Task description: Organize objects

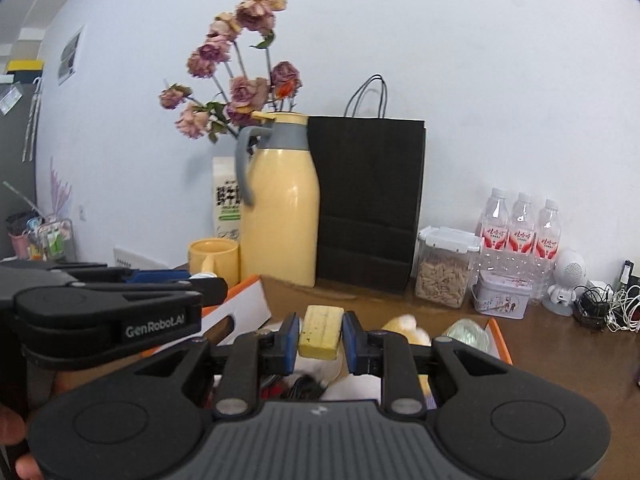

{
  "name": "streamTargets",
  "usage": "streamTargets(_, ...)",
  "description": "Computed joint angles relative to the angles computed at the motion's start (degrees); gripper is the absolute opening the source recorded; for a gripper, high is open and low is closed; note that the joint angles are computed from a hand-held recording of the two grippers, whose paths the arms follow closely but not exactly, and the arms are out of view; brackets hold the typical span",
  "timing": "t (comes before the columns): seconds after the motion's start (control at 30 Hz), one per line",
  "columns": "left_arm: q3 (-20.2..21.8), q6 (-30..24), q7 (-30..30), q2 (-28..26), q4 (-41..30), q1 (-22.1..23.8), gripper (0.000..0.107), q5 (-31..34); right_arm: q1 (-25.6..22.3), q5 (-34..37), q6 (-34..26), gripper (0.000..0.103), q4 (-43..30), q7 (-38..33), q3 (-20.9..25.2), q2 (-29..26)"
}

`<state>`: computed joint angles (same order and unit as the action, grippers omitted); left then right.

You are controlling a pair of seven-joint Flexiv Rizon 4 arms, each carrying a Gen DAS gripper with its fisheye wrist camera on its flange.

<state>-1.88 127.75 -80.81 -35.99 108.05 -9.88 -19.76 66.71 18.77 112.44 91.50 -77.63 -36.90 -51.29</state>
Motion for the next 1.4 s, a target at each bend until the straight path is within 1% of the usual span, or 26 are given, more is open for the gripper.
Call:
streamTargets(0.13,2.0,-3.1,2.8,-3.0,-5.3,-2.4,0.03,-5.0,-1.8,-0.1,-3.4,0.022,-5.9,3.7,-1.9,-4.2)
streamTargets(0.23,2.6,-5.4,4.1,-5.0,-7.8,-2.8,0.03,-7.0,-3.9,-1.6,-3.7,0.022,-8.4,7.2,-1.8,-6.5)
streamTargets(0.37,3.0,-7.2,5.5,-6.0,-8.3,-2.7,0.03,-6.9,-6.0,-5.2,-4.8,0.022,-8.3,9.4,0.2,-7.1)
streamTargets(0.47,2.9,-6.3,5.5,-6.0,-7.8,-2.4,0.031,-5.9,-5.9,-6.5,-4.3,0.022,-7.8,10.6,-0.1,-7.3)
streamTargets(0.5,3.7,-5.4,6.0,-6.0,-7.5,-3.3,0.033,-6.5,-5.6,-6.5,-4.1,0.022,-7.5,10.8,-0.6,-7.3)
streamTargets(0.53,4.4,-4.6,6.5,-6.1,-7.3,-4.1,0.042,-7.3,-5.3,-6.5,-4.0,0.022,-7.1,11.0,-0.9,-7.3)
streamTargets(0.57,4.9,-3.9,7.2,-6.3,-7.3,-4.8,0.054,-8.3,-5.1,-6.5,-3.9,0.022,-6.8,11.2,-1.1,-7.2)
streamTargets(0.6,5.4,-2.8,7.8,-6.4,-7.1,-5.6,0.06,-9.4,-4.8,-6.3,-3.7,0.022,-6.4,11.3,-1.3,-7.1)
streamTargets(0.67,5.9,-0.6,9.1,-6.5,-6.7,-6.5,0.089,-11.6,-4.0,-5.5,-3.3,0.022,-5.6,11.7,-2.3,-7.2)
streamTargets(0.7,5.6,0.5,9.5,-6.6,-6.6,-6.5,0.096,-12.3,-3.6,-5.1,-3.2,0.028,-5.1,11.8,-2.7,-7.0)
streamTargets(0.73,5.1,1.6,9.6,-6.5,-6.3,-6.2,0.103,-12.4,-3.7,-5.1,-2.8,0.038,-4.8,11.8,-2.5,-6.8)
streamTargets(0.77,4.2,2.4,9.4,-6.3,-5.9,-5.4,0.103,-11.7,-3.5,-4.7,-2.3,0.047,-4.5,11.7,-2.7,-6.7)
streamTargets(0.8,3.5,2.9,9.2,-6.1,-5.6,-4.8,0.103,-11.3,-2.6,-3.4,-2.0,0.071,-4.1,11.9,-3.9,-7.1)
streamTargets(0.83,3.2,3.3,9.3,-6.0,-5.4,-4.7,0.103,-11.6,-1.5,-2.1,-1.9,0.091,-3.9,12.0,-5.5,-7.8)
streamTargets(0.9,2.9,3.7,10.2,-5.9,-5.2,-4.8,0.103,-12.7,-0.5,-0.4,-1.0,0.1,-3.6,12.2,-6.9,-8.4)
streamTargets(0.93,2.6,3.9,10.2,-5.8,-5.1,-4.6,0.103,-12.8,-0.4,-0.1,-1.0,0.103,-3.6,12.0,-7.0,-8.4)
streamTargets(1.03,2.0,4.3,10.4,-5.5,-4.7,-4.3,0.103,-13.0,-0.7,0.4,-0.9,0.103,-3.2,11.5,-6.4,-7.7)
streamTargets(1.23,1.1,5.0,9.2,-4.3,-3.2,-3.3,0.103,-11.7,0.4,1.8,-0.3,0.103,-2.4,10.9,-7.4,-7.4)
streamTargets(1.4,0.6,5.9,7.9,-2.3,-0.4,-3.1,0.103,-10.9,1.3,3.0,1.8,0.103,0.4,8.2,-6.4,-4.7)
